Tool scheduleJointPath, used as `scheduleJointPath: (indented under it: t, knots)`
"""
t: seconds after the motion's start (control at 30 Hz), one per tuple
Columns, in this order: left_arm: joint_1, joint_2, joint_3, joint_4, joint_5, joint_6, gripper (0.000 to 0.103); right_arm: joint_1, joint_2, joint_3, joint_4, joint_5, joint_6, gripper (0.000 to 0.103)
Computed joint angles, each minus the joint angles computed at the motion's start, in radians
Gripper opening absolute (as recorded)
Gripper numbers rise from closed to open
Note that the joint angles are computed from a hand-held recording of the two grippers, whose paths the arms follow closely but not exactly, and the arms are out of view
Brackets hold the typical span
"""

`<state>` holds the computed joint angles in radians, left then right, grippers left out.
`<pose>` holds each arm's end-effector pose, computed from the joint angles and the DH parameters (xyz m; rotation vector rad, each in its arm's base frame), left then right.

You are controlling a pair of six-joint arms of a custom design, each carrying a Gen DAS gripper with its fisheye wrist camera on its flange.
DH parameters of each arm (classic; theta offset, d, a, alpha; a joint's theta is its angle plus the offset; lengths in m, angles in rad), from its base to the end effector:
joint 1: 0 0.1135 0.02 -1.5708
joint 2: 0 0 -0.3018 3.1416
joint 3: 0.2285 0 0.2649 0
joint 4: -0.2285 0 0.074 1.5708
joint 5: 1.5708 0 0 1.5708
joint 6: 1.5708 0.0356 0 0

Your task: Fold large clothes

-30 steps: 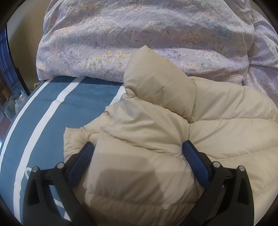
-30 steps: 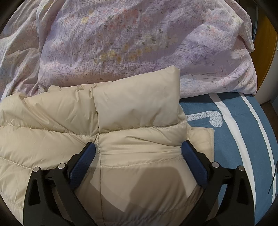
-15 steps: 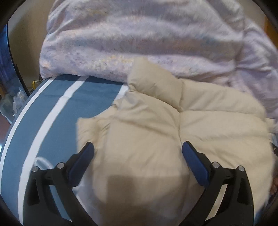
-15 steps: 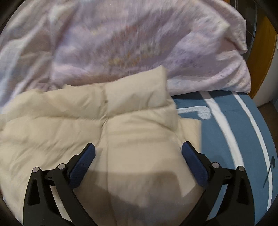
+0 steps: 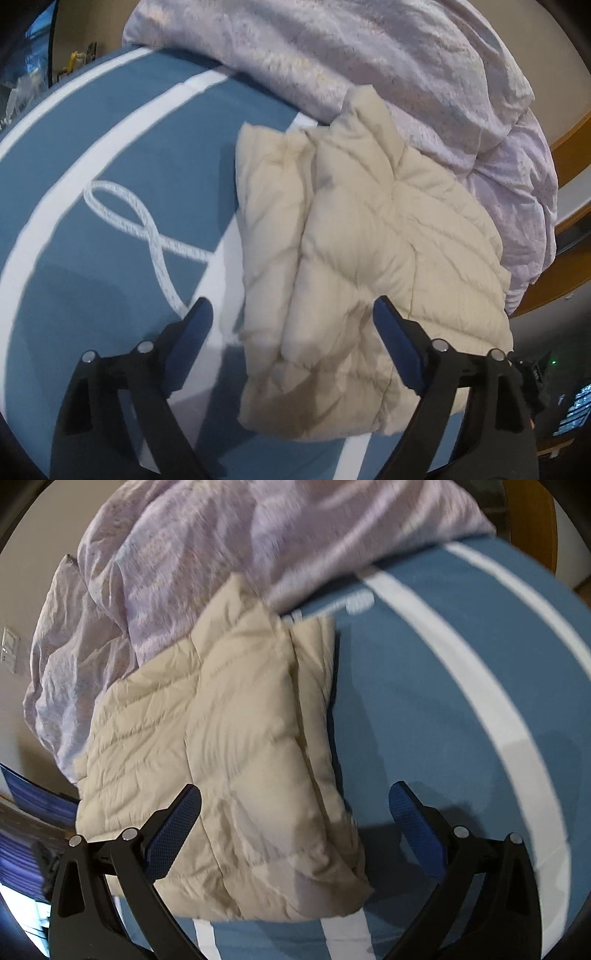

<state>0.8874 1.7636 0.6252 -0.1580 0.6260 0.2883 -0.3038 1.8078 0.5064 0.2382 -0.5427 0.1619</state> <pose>0.1856 0.1949 0.1016 -0.6386 2.4510 -0.4877 0.2614 -0.0627 0.0828 0.4056 2.5003 0.6546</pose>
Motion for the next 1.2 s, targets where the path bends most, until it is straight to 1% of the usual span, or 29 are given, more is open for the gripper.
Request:
scheduleJointPath:
  t: [0.03,0.07,0.1,0.13,0.17,0.23,0.27,0.3,0.33,0.37,0.4,0.43,0.47,0.5,0.57,0.63,0.73,0.8,0.87,0.9,0.93,1.03,1.1,1.2]
  knots:
    - [-0.003,-0.002,-0.005,-0.001,0.006,0.000,0.084,0.001,0.002,-0.002,0.003,-0.005,-0.006,0.102]
    - [-0.003,-0.003,-0.009,-0.005,0.017,0.000,0.080,0.003,0.003,-0.005,0.004,-0.018,-0.010,0.099]
    - [0.000,-0.003,-0.012,-0.010,0.031,0.000,0.076,0.000,-0.001,-0.007,0.003,-0.025,-0.015,0.094]
    - [0.003,0.008,-0.005,-0.029,0.054,0.007,0.070,0.001,0.005,-0.006,0.001,-0.046,-0.017,0.083]
    - [0.004,0.007,-0.012,-0.028,0.064,0.002,0.066,0.008,0.004,-0.016,0.018,-0.048,-0.006,0.082]
    - [-0.005,-0.006,-0.037,0.009,0.061,-0.024,0.064,0.009,0.006,-0.021,0.023,-0.068,-0.004,0.070]
    - [-0.006,-0.011,-0.048,0.020,0.064,-0.030,0.061,0.004,0.005,-0.032,0.033,-0.080,-0.005,0.068]
    - [-0.006,-0.014,-0.058,0.034,0.067,-0.041,0.060,0.003,0.012,-0.030,0.034,-0.095,-0.003,0.060]
    - [-0.003,-0.014,-0.066,0.042,0.080,-0.054,0.056,-0.002,0.025,-0.028,0.034,-0.119,-0.001,0.048]
    - [0.003,-0.007,-0.064,0.035,0.095,-0.054,0.050,-0.013,0.042,-0.031,0.042,-0.163,0.016,0.045]
    - [0.012,0.000,-0.059,0.022,0.112,-0.047,0.046,-0.030,0.049,-0.031,0.041,-0.198,0.019,0.040]
    - [0.021,0.004,-0.055,0.009,0.125,-0.036,0.037,-0.046,0.049,-0.040,0.048,-0.233,0.025,0.035]
    - [0.032,0.006,-0.048,-0.010,0.142,-0.019,0.030,-0.058,0.045,-0.056,0.069,-0.273,0.043,0.033]
    - [0.049,0.009,-0.035,-0.045,0.168,0.010,0.027,-0.074,0.036,-0.065,0.064,-0.299,0.038,0.030]
    - [0.075,0.007,-0.014,-0.102,0.195,0.052,0.019,-0.089,-0.005,-0.099,0.069,-0.352,0.043,0.027]
    - [0.117,-0.004,0.011,-0.180,0.227,0.120,0.017,-0.098,-0.063,-0.133,0.051,-0.392,0.028,0.026]
    - [0.209,-0.016,0.054,-0.328,0.270,0.262,0.015,-0.107,-0.161,-0.181,-0.008,-0.435,-0.019,0.025]
    - [0.300,-0.004,0.095,-0.461,0.289,0.400,0.015,-0.119,-0.231,-0.217,-0.078,-0.466,-0.078,0.024]
    - [0.373,0.018,0.129,-0.560,0.288,0.513,0.015,-0.128,-0.290,-0.251,-0.148,-0.483,-0.137,0.024]
    - [0.421,0.037,0.150,-0.620,0.279,0.589,0.015,-0.135,-0.309,-0.264,-0.182,-0.485,-0.173,0.024]
    - [0.455,0.052,0.164,-0.658,0.267,0.642,0.015,-0.138,-0.324,-0.279,-0.207,-0.481,-0.203,0.024]
    - [0.537,0.101,0.201,-0.735,0.232,0.759,0.015,-0.115,-0.357,-0.336,-0.212,-0.444,-0.235,0.024]
    - [0.586,0.140,0.233,-0.785,0.213,0.828,0.015,-0.101,-0.365,-0.369,-0.191,-0.424,-0.237,0.024]
    - [0.620,0.178,0.263,-0.815,0.198,0.872,0.015,-0.083,-0.379,-0.408,-0.166,-0.389,-0.238,0.024]
